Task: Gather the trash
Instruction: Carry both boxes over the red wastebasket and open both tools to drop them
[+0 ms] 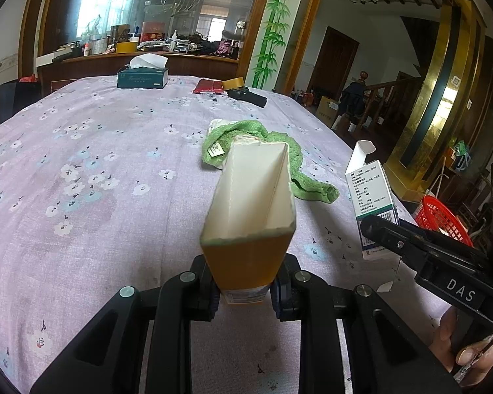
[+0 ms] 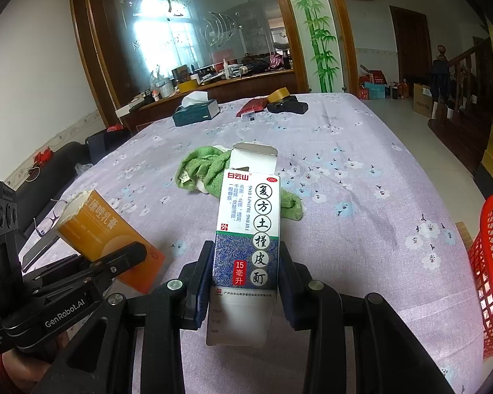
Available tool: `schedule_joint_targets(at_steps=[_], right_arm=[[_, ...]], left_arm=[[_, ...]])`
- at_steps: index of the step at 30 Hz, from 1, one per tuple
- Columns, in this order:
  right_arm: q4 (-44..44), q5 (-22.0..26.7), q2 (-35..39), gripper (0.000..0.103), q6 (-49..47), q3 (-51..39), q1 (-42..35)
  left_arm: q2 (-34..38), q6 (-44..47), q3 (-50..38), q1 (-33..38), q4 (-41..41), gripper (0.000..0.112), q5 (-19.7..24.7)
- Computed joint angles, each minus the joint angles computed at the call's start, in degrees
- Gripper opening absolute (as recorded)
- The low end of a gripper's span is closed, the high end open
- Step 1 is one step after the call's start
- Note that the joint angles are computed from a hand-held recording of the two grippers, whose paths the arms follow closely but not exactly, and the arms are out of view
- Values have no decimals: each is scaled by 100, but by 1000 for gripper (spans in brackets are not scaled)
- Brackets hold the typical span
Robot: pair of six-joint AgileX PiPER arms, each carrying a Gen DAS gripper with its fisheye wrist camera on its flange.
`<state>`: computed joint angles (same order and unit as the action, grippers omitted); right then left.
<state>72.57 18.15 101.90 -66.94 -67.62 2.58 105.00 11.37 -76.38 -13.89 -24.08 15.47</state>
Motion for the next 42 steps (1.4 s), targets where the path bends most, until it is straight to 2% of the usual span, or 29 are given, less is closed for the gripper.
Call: schedule_joint_targets(at_steps=[14, 21, 23, 26, 33, 38, 42], right_arm=[[-15, -21, -16, 38, 21, 16, 10], [-282, -54, -2, 38, 382, -31, -36], [-245, -61, -30, 38, 381, -5, -59], [-233, 108, -97, 38, 460, 107, -194], [499, 673, -572, 39, -123, 593, -911], [842, 1147, -962, 39, -331, 831, -1744], [973, 1535, -1217, 39, -355, 909, -2618]], left_arm=[[-7, -10, 16, -1, 8, 22, -13], [-14, 757, 65, 105, -791, 22, 15], [-28, 602, 57, 91, -635, 22, 40], [-76, 729, 5, 101, -820, 22, 239], [-236, 306, -425, -271, -334, 23, 662], [11, 86, -1315, -762, -138, 23, 1335], [486, -30, -2360, -1203, -121, 23, 2017]])
